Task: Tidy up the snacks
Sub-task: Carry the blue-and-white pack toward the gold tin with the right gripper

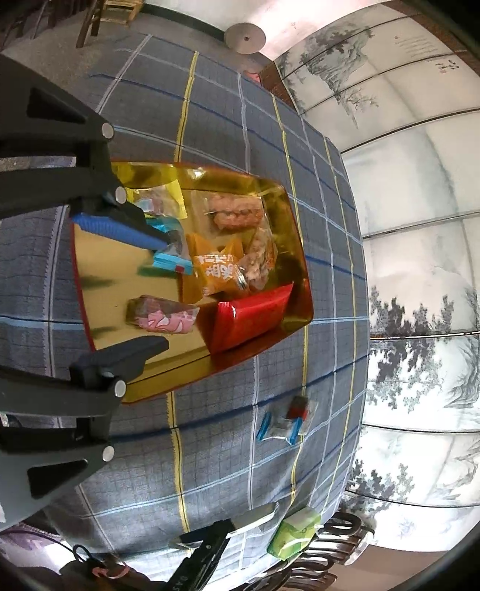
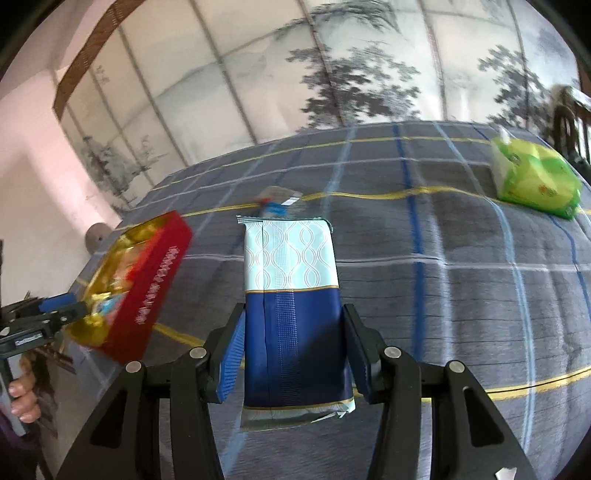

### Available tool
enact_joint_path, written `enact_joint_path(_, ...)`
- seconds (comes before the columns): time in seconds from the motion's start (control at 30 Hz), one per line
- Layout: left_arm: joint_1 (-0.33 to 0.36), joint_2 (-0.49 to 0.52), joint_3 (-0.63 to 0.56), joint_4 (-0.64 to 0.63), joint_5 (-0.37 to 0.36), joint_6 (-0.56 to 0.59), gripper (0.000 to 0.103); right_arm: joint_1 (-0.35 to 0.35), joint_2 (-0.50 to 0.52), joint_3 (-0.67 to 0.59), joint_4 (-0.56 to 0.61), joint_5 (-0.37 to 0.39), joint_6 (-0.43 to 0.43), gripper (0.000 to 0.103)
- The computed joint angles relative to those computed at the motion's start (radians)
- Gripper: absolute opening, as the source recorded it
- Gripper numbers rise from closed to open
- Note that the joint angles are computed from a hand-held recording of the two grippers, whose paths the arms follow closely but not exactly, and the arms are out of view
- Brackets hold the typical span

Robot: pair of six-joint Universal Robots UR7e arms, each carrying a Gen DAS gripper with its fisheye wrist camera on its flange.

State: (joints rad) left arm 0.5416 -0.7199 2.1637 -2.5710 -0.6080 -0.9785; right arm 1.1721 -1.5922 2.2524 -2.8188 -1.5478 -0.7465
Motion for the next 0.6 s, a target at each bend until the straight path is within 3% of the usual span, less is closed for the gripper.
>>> enact_joint_path(0.3,-0.027,-0.038,0.047,0.034,0.022,-0.084,0.054,0.115,-0.035,0.035,0.06,0.007,-0.012,0.047)
enact_joint_path(0.6,-0.049,-0.087,0.101,0.113,0.044,-0.211,0.054,0.224,0.002,0.052,0.088,-0.01,0.01,0.047)
